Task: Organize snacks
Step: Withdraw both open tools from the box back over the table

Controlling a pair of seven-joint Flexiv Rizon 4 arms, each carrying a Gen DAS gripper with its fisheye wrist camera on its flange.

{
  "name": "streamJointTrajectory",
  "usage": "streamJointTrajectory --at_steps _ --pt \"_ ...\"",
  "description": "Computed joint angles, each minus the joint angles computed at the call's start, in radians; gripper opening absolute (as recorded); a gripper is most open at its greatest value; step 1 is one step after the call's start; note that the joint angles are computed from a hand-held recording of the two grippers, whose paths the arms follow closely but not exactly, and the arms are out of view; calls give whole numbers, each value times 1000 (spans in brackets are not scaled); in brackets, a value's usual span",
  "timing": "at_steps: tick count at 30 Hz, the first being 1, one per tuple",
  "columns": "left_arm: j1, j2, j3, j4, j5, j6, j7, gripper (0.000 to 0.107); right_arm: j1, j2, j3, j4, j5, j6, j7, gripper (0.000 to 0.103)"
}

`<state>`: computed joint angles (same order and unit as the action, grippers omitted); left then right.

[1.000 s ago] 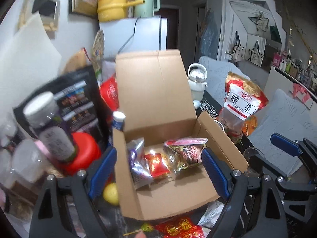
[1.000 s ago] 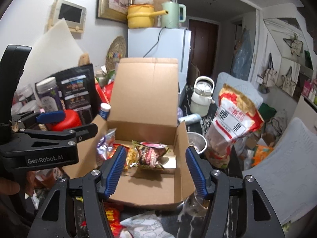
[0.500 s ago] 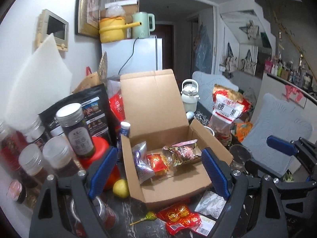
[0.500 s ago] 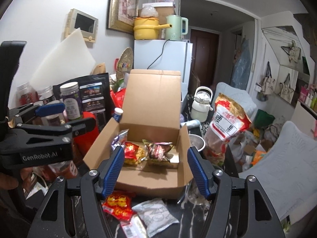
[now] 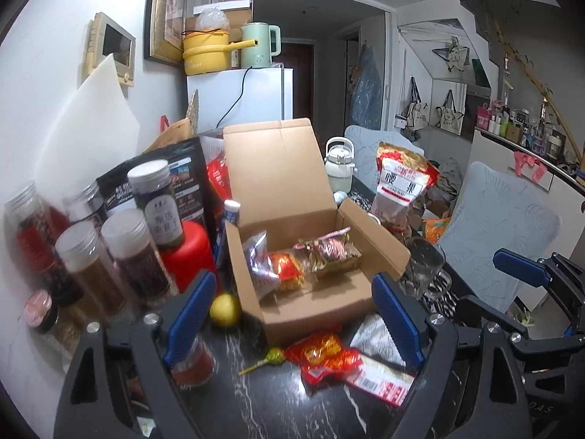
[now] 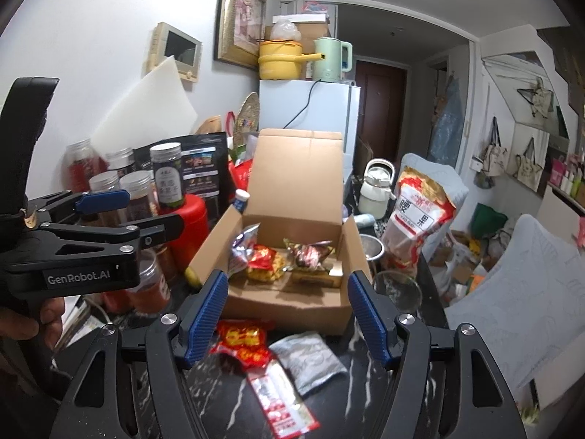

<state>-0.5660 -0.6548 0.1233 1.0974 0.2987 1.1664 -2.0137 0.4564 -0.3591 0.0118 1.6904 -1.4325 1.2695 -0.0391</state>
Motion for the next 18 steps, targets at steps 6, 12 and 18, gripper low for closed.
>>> streamJointTrajectory --at_steps 6,12,18 --pt "-3 46 -3 97 8 43 -15 88 1 23 18 50 -36 -2 52 69" --pt "-8 73 -4 162 22 63 -28 88 -12 28 34 91 -56 28 105 69" --pt "-10 79 -5 203 16 45 -13 88 -12 13 43 122 -29 54 90 69"
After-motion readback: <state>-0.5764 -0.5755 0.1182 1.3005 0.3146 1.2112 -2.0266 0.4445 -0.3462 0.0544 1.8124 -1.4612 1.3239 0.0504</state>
